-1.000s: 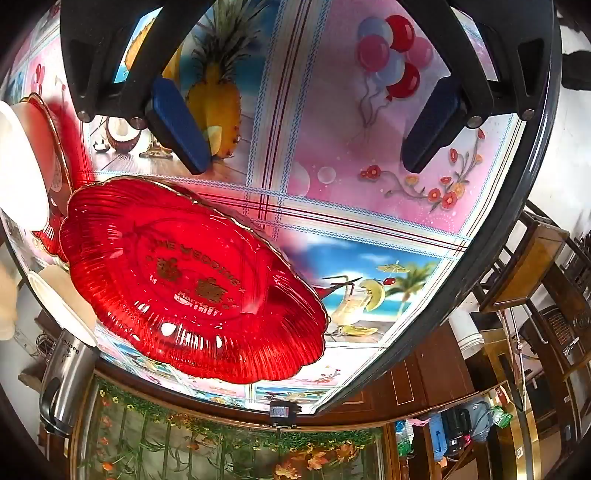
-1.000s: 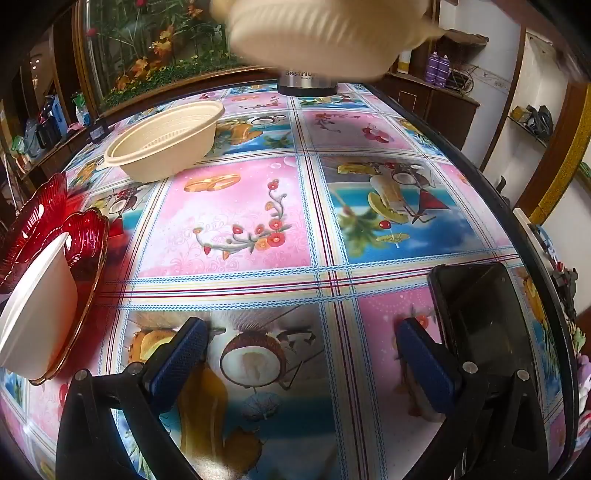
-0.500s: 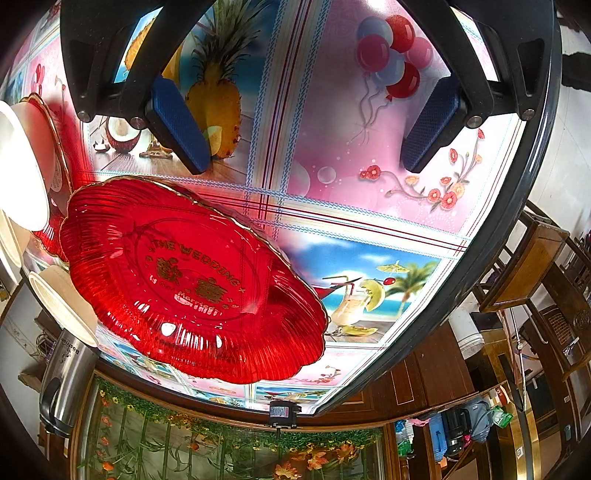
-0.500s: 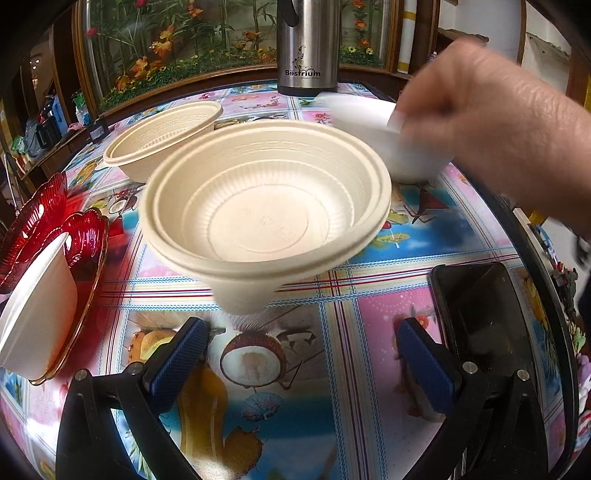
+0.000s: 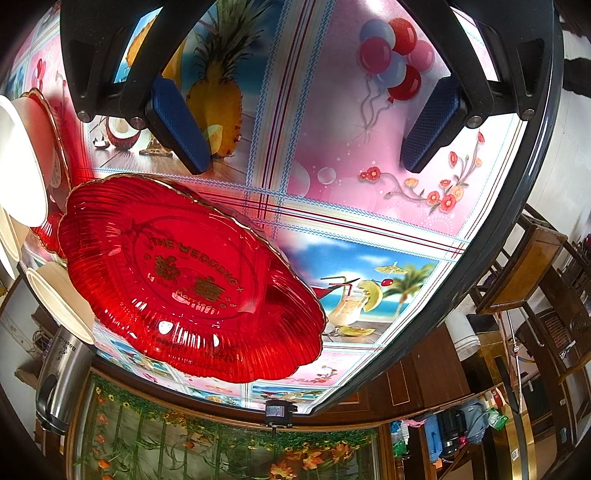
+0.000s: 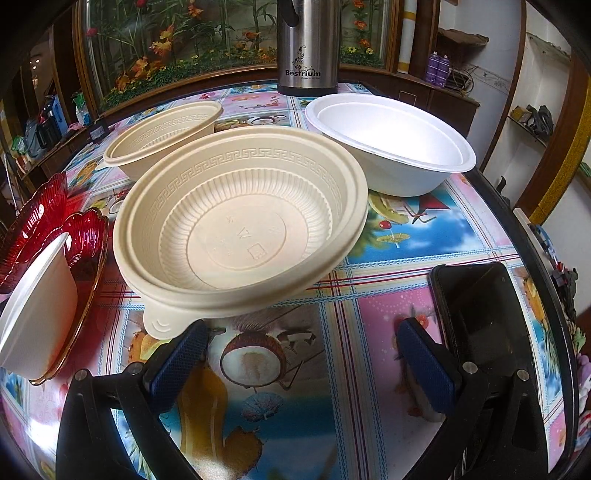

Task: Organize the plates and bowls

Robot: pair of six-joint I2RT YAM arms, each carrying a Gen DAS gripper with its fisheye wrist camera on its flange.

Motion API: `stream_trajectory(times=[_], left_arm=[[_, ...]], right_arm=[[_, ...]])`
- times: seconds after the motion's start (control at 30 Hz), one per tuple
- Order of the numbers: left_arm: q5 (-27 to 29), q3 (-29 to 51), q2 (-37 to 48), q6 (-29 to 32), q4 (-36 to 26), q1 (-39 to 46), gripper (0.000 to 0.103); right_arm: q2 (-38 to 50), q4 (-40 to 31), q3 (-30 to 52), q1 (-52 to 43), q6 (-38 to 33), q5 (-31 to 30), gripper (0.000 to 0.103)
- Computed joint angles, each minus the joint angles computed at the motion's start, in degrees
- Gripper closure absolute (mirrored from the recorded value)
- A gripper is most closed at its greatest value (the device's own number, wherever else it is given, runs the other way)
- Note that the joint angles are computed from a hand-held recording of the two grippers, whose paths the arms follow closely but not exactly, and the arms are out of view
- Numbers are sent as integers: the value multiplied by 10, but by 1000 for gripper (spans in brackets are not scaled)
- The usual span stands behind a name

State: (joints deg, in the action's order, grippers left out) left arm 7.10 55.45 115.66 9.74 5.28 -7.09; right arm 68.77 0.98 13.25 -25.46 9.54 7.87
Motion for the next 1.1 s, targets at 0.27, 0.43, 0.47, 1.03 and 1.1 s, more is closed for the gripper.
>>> stream_trajectory(times=[0.27, 0.43, 0.47, 1.03, 1.1], left_arm=[[0, 1, 1, 0, -1, 0, 0], [2, 1, 1, 1, -1, 2, 0], [1, 2, 1, 1, -1, 1, 0], [2, 2, 1, 1, -1, 2, 0], [1, 1, 1, 0, 0, 1, 0]], right_arm=[[3, -5, 2, 24, 34, 25, 0], [-19, -62, 17, 9, -37, -29, 0], [-28, -59, 10, 6, -49, -36, 0], [-394, -302, -23, -58, -79, -145, 5], [-391, -297, -21, -70, -84, -159, 5]])
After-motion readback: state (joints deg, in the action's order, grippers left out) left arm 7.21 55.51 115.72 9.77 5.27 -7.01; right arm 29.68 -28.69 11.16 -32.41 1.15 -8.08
